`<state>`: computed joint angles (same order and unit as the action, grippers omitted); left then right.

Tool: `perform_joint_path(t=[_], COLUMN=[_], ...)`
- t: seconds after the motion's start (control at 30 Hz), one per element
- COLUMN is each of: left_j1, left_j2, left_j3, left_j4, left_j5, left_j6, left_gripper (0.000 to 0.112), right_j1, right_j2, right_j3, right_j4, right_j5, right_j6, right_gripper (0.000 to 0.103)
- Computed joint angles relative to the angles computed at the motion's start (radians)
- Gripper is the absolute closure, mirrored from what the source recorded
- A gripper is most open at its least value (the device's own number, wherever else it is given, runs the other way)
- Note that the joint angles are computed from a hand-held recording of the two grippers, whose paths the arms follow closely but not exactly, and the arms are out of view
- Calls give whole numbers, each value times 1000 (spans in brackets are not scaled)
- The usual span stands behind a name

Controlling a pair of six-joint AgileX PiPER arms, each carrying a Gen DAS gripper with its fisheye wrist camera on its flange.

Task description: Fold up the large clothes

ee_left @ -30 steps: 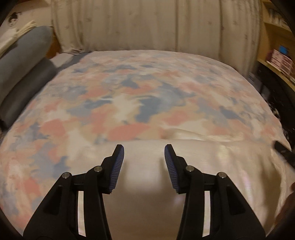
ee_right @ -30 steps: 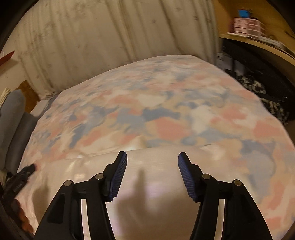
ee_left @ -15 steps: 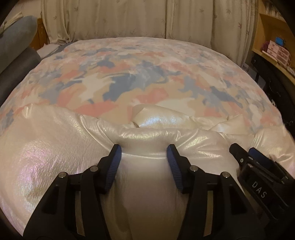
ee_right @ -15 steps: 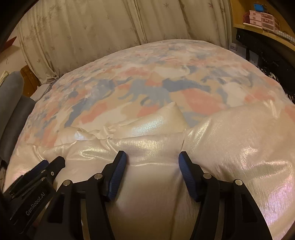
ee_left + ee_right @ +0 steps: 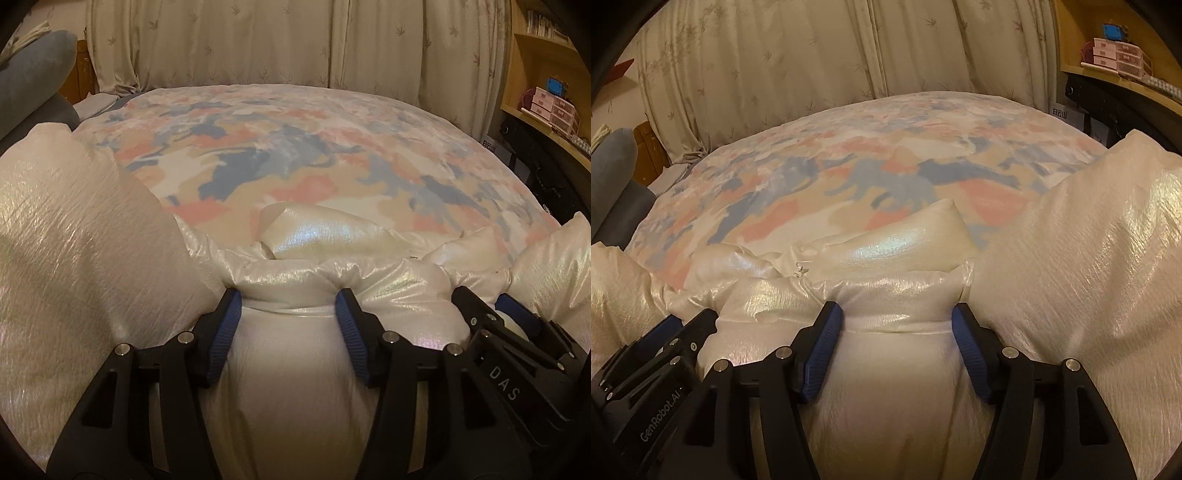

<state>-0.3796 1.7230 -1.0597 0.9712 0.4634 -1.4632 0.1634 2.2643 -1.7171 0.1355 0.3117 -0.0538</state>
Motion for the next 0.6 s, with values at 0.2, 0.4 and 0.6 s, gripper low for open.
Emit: perform_joint_path(t=[0.2,0.4,0.6], left_j1=[15,30,35], left_j2=[9,16,20], left_j3=[11,12,10], left_j4=[32,41,40], left_j5=[-27,-49,-59], left_j6=[-34,-45,-46], left_gripper=[61,61,61], right_j1=[0,2,0], right_j2=[7,22,30], right_j3=[-5,-32,-47], right_j4=[6,11,44], right_j5=[-5,7,12], right_j6=[-8,-9,-37], right_gripper=[40,39,39])
